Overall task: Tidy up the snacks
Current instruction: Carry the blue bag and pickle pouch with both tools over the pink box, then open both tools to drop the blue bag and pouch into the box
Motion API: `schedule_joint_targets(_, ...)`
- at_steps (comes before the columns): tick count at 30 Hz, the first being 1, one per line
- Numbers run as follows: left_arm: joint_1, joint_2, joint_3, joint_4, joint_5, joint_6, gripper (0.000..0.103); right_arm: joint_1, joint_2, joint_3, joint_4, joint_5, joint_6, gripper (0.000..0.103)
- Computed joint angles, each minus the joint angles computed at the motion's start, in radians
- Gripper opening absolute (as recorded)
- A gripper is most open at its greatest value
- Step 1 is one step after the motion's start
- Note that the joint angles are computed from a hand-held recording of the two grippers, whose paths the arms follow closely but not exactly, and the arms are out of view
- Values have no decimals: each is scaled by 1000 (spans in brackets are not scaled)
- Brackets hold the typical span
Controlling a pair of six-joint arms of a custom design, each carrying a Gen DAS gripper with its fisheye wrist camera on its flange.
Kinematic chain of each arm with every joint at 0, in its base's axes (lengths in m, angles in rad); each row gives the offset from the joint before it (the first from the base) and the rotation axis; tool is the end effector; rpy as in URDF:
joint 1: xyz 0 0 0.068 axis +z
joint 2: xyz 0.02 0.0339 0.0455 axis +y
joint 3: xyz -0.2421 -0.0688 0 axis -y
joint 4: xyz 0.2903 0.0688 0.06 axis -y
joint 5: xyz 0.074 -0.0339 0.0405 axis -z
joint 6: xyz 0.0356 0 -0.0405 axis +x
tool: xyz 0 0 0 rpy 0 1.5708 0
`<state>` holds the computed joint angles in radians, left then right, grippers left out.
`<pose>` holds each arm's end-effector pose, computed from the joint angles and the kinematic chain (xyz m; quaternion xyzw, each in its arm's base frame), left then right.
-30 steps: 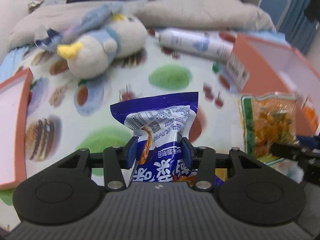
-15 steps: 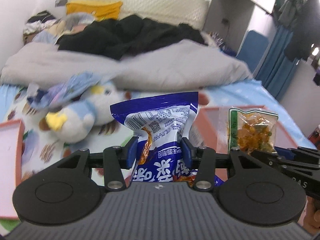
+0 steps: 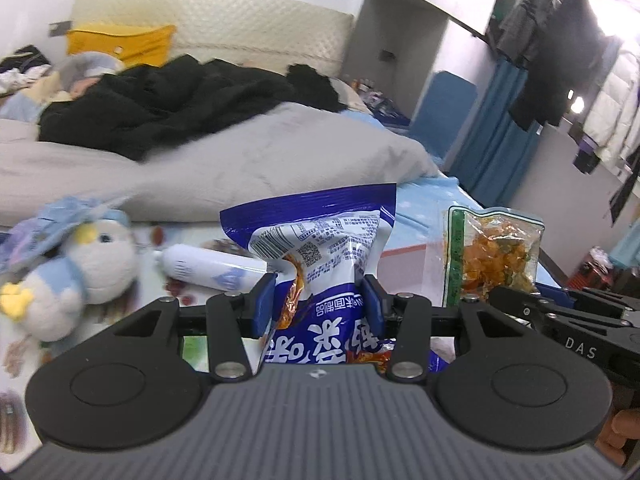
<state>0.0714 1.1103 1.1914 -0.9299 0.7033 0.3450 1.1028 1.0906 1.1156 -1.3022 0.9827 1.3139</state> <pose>0.2647 -0.0041 0.3378 0.2403 0.8535 -0.2467 0.3910 0.1275 0.1866 0.3057 0.1605 0.8601 -0.0449 0.4821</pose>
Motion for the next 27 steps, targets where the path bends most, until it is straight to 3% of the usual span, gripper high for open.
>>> schedule_joint_targets(4, -127, -3, -39, 51, -63, -66, 52, -24, -54, -61, -37, -17, 44, 34)
schedule_joint_targets(9, -269, 41, -82, 108, -148, -115, 52, -98, -131, -179, 20, -88, 26, 34)
schedule_joint_targets(17, -341, 115, -131, 163, -215, -114, 52, -185, -163, -349, 144, -221, 16, 34)
schedule_joint_targets(21, -346, 136, -144, 176, -223, -97, 53, -189, -184, -384, 135, -238, 43, 34)
schedule_joint_targets(22, -344, 135, -144, 173, -221, -91, 59, -194, -193, -389, 136, -244, 42, 35)
schedule_joint_targets(23, -347, 138, -140, 170, -227, -86, 71, -197, -202, -392, 132, -246, 43, 35)
schedule_joint_targets(24, -353, 146, -131, 172, -238, -87, 75, -209, -206, -392, 134, -245, 32, 36)
schedule_joint_targets(27, -342, 123, -126, 167, -227, -84, 79, -197, -234, -389, 102, -215, 57, 69)
